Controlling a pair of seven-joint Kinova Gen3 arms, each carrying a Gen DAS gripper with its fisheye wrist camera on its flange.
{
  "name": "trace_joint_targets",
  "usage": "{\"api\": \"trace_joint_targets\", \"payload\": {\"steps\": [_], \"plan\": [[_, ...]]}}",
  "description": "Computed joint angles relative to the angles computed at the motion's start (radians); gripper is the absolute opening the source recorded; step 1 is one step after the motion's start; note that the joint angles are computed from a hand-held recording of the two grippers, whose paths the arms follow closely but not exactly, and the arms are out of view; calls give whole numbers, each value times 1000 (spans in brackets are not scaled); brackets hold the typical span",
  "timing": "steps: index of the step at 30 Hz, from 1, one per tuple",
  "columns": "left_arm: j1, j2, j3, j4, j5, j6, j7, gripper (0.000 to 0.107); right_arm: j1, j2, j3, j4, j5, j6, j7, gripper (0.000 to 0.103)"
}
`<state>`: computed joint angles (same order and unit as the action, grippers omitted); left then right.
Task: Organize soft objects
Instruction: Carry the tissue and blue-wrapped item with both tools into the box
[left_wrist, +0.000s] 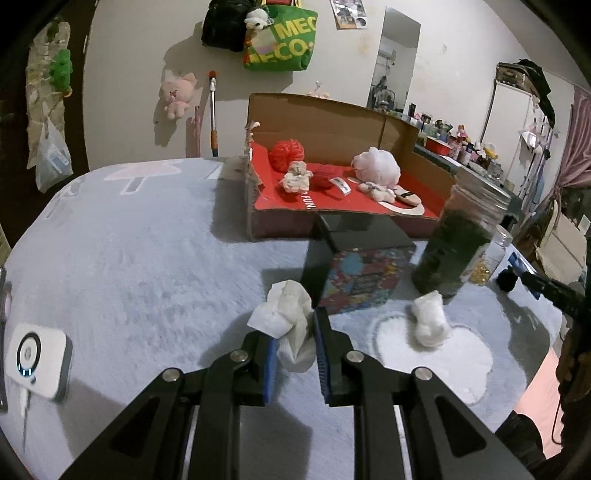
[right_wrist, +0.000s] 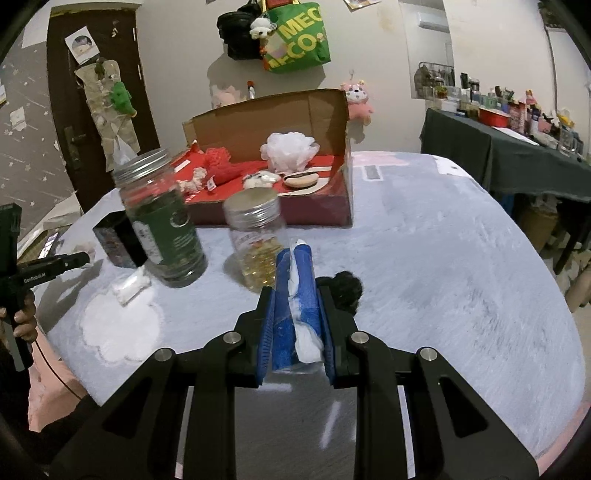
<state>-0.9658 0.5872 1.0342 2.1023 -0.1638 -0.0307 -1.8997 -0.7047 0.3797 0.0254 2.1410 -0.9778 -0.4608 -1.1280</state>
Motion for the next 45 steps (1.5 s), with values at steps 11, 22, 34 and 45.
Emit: {"api": "trace_joint_targets", "payload": {"steps": [11, 22, 34, 45], "plan": [[85, 27, -60, -155, 46, 131, -151, 19, 78, -5, 92, -87, 175, 222, -45, 22], [216, 6, -173, -250, 132, 193, -297, 19, 125, 25, 141, -223, 363, 397, -101, 21], [277, -13, -176, -369, 276, 286, -431, 19, 151, 92, 159, -433, 541, 584, -211, 22], [670, 40, -498, -689, 314, 573, -319, 19, 167, 274, 190, -813, 699, 919, -400, 22]]}}
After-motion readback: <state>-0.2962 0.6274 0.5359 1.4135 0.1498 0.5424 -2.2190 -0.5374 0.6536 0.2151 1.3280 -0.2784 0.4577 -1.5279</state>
